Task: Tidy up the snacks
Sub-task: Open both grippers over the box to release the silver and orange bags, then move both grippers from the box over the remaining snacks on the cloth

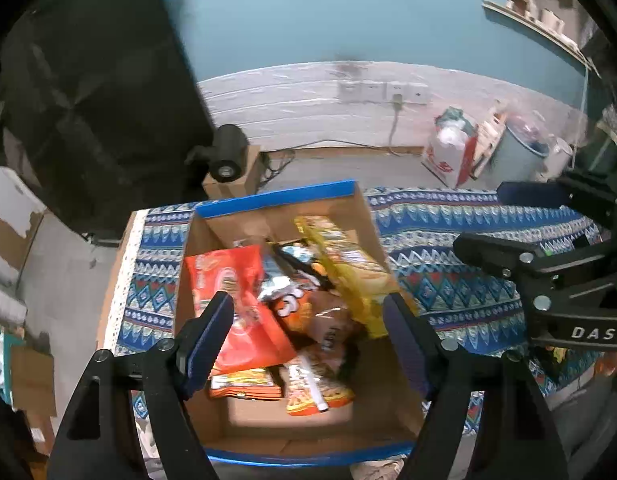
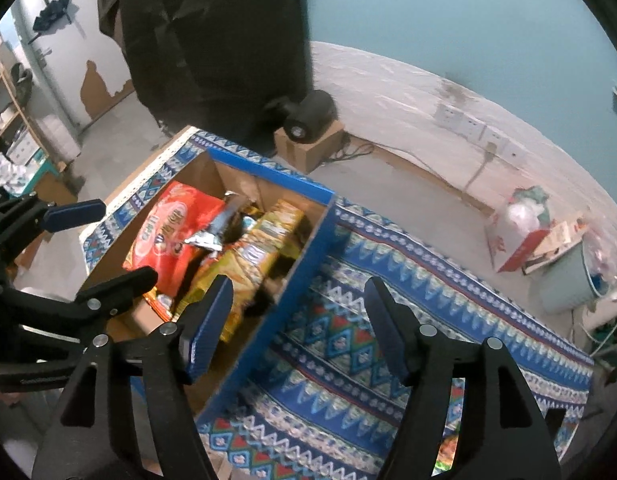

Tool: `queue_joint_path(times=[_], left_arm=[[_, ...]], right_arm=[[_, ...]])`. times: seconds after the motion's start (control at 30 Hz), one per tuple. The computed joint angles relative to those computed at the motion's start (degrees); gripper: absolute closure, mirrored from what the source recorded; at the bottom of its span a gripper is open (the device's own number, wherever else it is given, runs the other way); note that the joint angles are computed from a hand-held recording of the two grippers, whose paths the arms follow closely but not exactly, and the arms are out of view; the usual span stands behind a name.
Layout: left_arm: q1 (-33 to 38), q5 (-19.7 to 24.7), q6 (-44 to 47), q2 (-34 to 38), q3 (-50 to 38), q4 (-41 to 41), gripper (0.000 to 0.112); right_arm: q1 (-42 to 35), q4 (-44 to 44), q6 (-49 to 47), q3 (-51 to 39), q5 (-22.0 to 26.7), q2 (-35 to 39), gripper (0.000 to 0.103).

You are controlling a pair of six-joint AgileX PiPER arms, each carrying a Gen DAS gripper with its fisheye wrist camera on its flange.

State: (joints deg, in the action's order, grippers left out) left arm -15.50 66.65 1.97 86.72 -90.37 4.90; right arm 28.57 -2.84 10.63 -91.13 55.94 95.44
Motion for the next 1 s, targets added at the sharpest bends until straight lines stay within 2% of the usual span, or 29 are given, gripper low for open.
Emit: queue_joint_path(times=[0.13, 0.57, 1.0], left_arm=[[-3.2, 0.6, -1.2, 0.6, -0.2, 1.0, 0.032], [-13.7, 2.1, -4.4, 2.5, -1.3, 1.7, 0.032], [-23.3, 2.2, -6.0, 7.9, -1.1, 1.9, 0.032]], right_arm=[[-0.2, -2.3, 0.7, 3.6, -0.1, -3.6, 0.028], [-5.1, -2.5, -1.2, 15.3, -0.5, -14.0, 0.027], [-22.5, 4.6, -10.5, 28.8, -0.5, -21.7, 0.026]])
